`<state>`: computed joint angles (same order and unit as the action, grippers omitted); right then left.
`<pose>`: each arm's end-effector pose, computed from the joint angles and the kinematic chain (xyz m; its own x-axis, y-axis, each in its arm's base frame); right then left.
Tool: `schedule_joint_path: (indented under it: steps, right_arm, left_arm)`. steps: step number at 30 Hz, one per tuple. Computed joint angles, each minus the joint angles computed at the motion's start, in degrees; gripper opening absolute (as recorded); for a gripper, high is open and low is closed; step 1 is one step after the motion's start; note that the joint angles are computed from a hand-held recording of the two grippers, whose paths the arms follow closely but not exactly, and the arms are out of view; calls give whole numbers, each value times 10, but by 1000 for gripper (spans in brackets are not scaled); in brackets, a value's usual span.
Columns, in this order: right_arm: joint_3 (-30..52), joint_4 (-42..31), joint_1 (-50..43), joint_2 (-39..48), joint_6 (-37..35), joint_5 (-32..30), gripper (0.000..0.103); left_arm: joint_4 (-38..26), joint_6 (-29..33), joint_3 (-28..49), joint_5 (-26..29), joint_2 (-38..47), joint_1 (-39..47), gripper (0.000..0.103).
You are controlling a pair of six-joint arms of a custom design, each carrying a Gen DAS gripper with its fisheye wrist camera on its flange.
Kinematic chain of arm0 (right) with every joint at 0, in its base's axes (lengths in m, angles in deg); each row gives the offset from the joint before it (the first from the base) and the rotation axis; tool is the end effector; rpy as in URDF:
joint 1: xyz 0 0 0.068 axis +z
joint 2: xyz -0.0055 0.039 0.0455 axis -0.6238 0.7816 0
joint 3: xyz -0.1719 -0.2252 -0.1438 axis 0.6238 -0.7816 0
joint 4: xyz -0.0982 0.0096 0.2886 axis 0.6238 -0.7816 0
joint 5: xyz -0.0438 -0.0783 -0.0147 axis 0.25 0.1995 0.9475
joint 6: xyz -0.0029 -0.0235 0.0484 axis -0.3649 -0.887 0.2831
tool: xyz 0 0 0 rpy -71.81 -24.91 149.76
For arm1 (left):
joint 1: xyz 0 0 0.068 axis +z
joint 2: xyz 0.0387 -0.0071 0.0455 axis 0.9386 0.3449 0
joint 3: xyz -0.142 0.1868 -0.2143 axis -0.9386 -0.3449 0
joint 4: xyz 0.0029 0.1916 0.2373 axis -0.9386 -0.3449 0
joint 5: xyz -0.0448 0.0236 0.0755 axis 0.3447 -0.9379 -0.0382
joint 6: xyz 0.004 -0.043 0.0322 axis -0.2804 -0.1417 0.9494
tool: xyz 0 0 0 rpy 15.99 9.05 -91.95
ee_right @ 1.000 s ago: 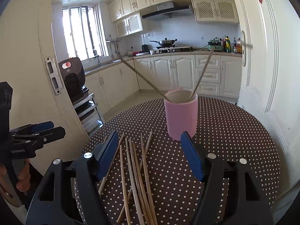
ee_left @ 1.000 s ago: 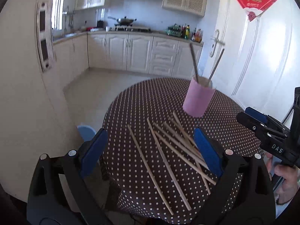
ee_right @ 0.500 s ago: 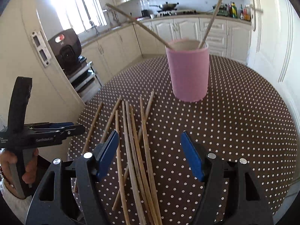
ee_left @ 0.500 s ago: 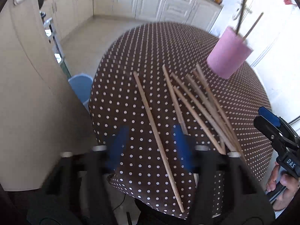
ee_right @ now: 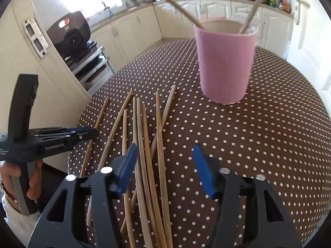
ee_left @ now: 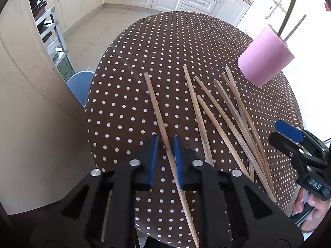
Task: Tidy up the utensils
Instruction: 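Grasp another chopstick with the left gripper while the right gripper grasps one too, then carry the chopstick up over the pink cup with the left gripper while the right gripper carries its chopstick there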
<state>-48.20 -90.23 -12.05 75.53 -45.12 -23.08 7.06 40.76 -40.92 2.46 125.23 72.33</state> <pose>0.1426 0.0680 0.1553 -0.8159 0.1114 -0.5674 -0.0238 0.9739 0.2255 0.2395 -0.0021 0.1312 -0.8794 0.2465 -0.4073 0.3566 0.9079 -0.2205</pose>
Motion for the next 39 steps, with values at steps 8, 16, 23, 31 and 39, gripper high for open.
schedule_joint_path:
  steps: [8,16,23,31,39]
  right_arm:
    - [40,24,-59,114,-64,-71,28]
    - [73,27,-83,184,-96,-88,17]
    - [113,18,-72,229,-108,-70,5]
    - [98,21,-61,189,-95,-53,5]
    - [92,-38,-35,76,-83,-20,5]
  left_arm:
    - [9,-6,14,2,22,-6,10]
    - [10,-12,27,1,36,-12,10]
    - [25,-14,24,10,38,-10,7]
    - [18,-22,15,37,2,-3,6]
    - [-42,-6,-7,83,-138,13,6]
